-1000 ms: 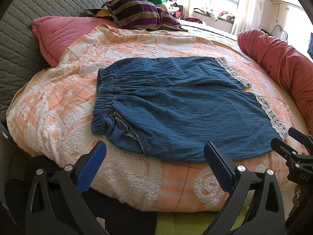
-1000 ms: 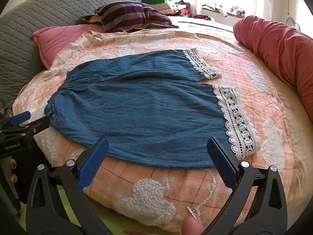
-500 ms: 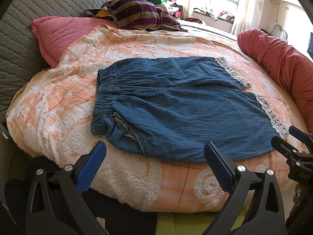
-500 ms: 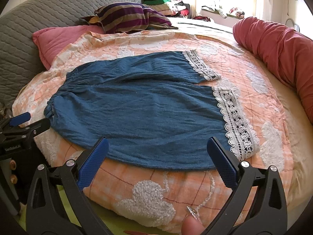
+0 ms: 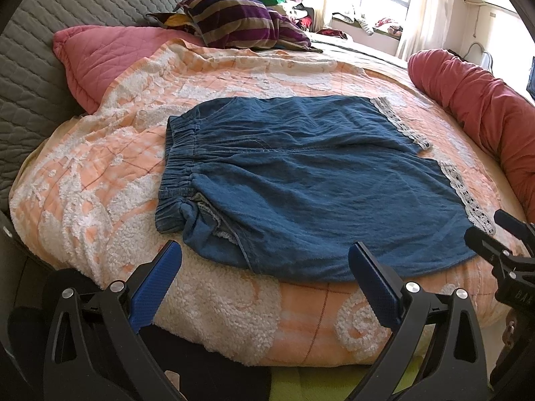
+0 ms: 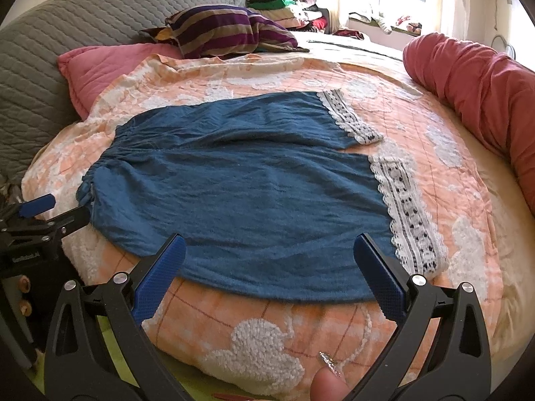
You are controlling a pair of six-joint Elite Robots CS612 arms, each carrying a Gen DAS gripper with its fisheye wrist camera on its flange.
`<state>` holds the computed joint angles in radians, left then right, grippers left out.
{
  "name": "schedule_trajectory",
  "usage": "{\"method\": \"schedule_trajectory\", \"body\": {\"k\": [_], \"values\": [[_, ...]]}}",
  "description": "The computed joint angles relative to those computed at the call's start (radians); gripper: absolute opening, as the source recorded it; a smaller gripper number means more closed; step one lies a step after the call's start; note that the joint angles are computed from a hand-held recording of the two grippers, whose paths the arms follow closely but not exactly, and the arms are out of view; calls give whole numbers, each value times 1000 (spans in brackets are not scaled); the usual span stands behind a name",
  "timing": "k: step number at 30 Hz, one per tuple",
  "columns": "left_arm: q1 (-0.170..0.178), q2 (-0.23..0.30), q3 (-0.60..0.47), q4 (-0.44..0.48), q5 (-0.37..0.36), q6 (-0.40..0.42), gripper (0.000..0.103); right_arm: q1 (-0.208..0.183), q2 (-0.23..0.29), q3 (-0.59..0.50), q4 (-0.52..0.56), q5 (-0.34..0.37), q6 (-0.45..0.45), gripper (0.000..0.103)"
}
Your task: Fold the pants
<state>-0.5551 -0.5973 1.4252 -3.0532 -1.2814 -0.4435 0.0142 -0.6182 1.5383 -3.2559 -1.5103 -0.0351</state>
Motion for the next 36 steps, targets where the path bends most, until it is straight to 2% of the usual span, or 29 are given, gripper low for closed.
{"method": "schedule_trajectory", "body": {"k": [7,12,17,23,25,30,33,36], "values": [[22,24,-51,41,8,-17,99,2,25,-81,36,35,-55,95],[45,47,-109,85,15,-18,99,-6,67,-203,196,137,-73,95],[69,78,-176,147,17,-11,99,7,123,-336,307,128,-106,95],[101,125,-272,220,17,-21,99,24,208,-520,420,129,-173,95],[111,141,-302,237,23,-25,99,32,243,-591,462,110,-202,95],[131,185,-388,310,45,-30,99,48,331,-765,571,123,-262,95],[143,211,-438,343,36,-28,99,57,397,-901,674,147,-295,95],[163,242,-502,377,-8,-25,99,67,465,-1039,759,149,-334,95]]}}
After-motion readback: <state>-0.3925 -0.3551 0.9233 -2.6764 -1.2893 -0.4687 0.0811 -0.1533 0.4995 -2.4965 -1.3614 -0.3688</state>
